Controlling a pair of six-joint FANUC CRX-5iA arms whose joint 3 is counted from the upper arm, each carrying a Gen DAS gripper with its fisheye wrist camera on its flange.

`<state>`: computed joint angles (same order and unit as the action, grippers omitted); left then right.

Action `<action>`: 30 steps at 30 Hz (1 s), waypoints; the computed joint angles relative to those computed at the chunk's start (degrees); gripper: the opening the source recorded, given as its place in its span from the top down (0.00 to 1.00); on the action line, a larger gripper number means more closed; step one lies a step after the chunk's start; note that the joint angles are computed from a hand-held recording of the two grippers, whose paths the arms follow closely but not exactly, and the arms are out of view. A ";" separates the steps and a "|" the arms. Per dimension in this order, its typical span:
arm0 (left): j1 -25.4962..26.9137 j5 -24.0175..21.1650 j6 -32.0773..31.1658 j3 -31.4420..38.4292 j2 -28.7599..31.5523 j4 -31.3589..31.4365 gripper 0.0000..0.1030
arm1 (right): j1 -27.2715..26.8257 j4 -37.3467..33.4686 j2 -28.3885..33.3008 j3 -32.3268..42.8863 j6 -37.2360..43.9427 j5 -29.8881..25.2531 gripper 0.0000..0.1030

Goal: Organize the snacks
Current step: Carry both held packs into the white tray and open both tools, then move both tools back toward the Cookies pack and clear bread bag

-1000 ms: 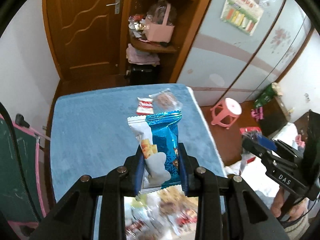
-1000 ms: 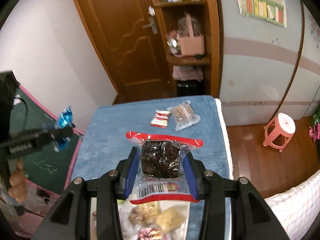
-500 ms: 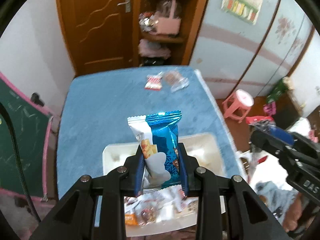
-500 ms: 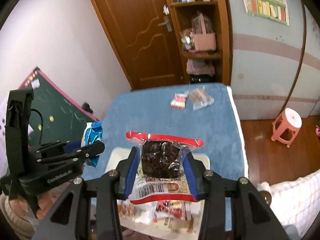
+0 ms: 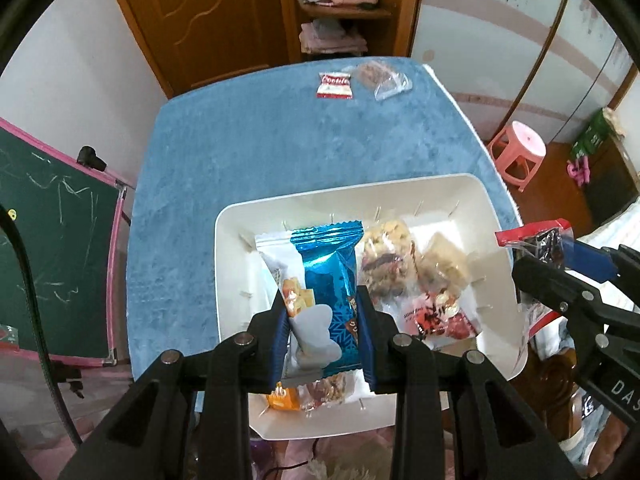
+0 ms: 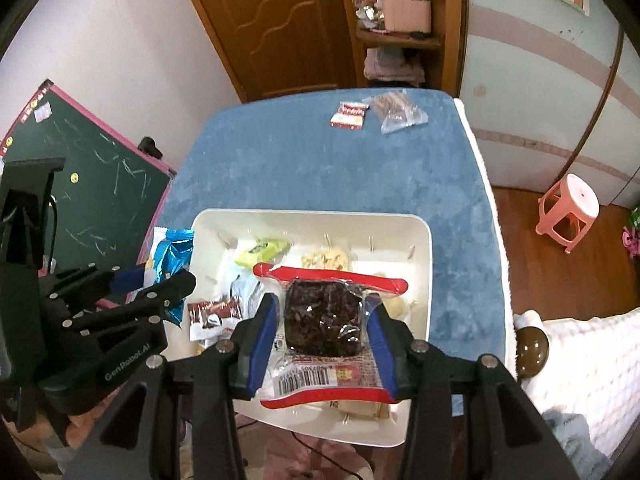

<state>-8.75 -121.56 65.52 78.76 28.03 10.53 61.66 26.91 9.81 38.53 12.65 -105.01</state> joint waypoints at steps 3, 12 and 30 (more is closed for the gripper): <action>-0.26 -1.45 0.33 1.41 0.83 -0.72 0.55 | -0.56 -1.04 1.30 1.76 0.36 -1.72 0.47; 0.49 3.16 -0.19 -4.59 -3.11 -1.03 0.22 | -0.48 -0.18 1.30 1.96 -1.59 -1.18 0.39; 1.23 1.15 0.62 -1.14 -1.26 -0.48 0.22 | -1.24 -1.96 1.80 2.79 -2.32 -0.26 0.39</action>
<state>-7.52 -120.42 66.14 77.62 26.78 10.05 60.42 24.95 11.61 41.32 10.33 -105.27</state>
